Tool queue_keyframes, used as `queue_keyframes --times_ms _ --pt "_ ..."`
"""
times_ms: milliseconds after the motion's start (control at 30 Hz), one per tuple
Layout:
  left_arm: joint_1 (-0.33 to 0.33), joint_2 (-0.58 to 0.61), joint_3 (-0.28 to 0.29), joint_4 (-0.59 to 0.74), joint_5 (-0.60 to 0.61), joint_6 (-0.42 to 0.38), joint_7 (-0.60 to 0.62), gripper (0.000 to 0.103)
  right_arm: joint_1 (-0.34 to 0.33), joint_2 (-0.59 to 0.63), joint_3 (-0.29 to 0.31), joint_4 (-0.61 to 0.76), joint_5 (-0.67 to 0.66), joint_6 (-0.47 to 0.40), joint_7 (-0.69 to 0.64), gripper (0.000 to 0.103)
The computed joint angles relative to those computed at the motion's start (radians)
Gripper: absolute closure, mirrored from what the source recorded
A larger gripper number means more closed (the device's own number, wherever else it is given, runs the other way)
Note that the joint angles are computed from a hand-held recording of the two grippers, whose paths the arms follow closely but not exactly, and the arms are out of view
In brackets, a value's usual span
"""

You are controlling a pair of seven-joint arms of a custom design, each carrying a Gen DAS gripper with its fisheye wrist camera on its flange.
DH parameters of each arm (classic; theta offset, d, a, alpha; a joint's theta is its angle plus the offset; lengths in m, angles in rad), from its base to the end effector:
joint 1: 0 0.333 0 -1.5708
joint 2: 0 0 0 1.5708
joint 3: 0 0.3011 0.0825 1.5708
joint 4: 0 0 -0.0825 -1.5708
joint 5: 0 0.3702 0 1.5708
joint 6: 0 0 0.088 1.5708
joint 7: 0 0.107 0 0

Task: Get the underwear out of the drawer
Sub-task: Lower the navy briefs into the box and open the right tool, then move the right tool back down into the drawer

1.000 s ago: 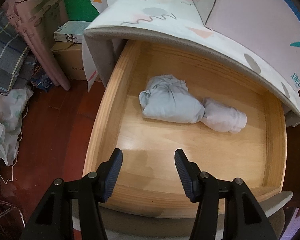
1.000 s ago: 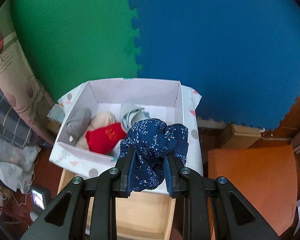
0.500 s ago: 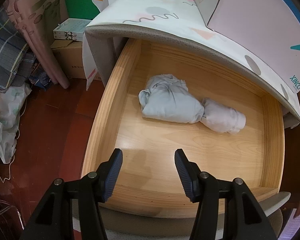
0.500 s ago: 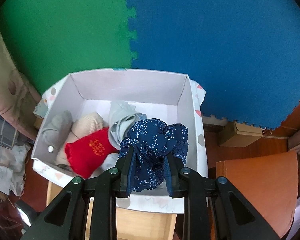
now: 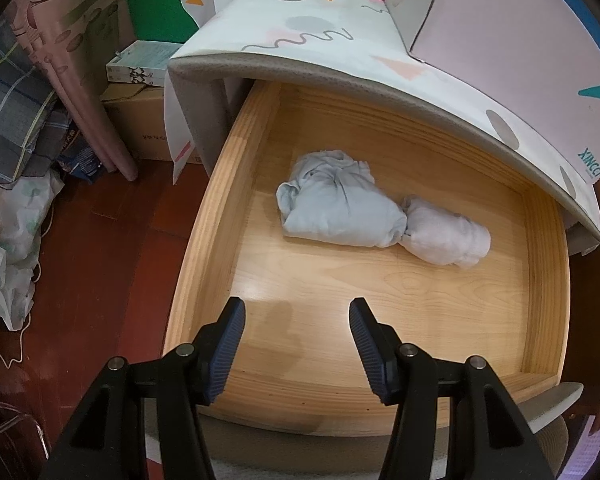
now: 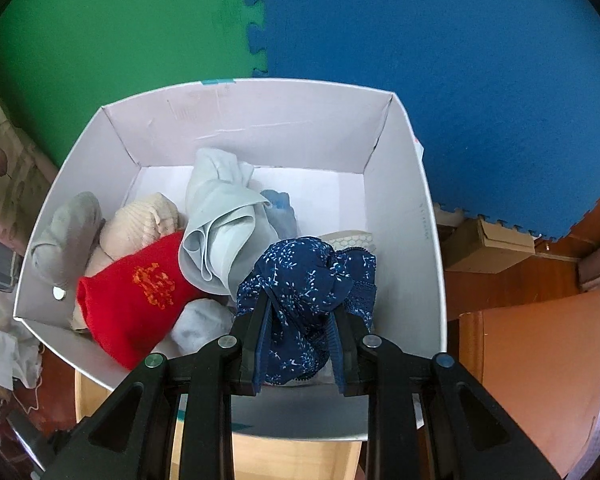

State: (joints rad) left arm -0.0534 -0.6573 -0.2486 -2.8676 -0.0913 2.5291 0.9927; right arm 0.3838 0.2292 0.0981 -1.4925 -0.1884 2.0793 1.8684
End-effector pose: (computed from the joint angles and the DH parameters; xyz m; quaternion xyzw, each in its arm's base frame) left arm 0.3329 -0.0931 0.3873 -0.8146 0.5578 -0.1272 0.0955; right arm 0.5808 0.2854 0.5653 -0.7716 0.6057 -0.1408 0.1339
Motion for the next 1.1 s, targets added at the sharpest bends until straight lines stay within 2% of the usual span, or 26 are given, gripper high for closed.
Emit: queue_keyframes --times_ms 367,433,633,767,933,1100 --pt "0.003 0.006 -0.008 0.01 0.024 -0.02 -0.002 0.048 -0.013 0.018 -0.003 0.026 0.033 -0.022 0.0 0.071" --pt "0.005 0.004 -0.01 0.011 0.029 -0.023 -0.005 0.048 -0.018 -0.002 -0.003 0.001 0.041 0.002 -0.001 0.068" --pt "0.008 0.002 -0.015 0.011 0.038 -0.026 -0.017 0.048 -0.031 -0.08 0.005 -0.081 0.08 0.057 -0.046 0.067" --pt "0.009 0.003 -0.017 0.012 0.045 -0.033 -0.024 0.048 -0.039 -0.151 0.007 -0.153 0.109 0.108 -0.082 0.062" --pt "0.012 0.004 -0.016 0.017 0.053 -0.052 -0.031 0.048 -0.038 -0.269 0.012 -0.276 0.203 0.163 -0.278 0.062" --pt "0.011 0.007 -0.018 0.026 0.064 -0.077 -0.032 0.048 -0.012 -0.364 0.002 -0.389 0.295 0.162 -0.432 0.062"
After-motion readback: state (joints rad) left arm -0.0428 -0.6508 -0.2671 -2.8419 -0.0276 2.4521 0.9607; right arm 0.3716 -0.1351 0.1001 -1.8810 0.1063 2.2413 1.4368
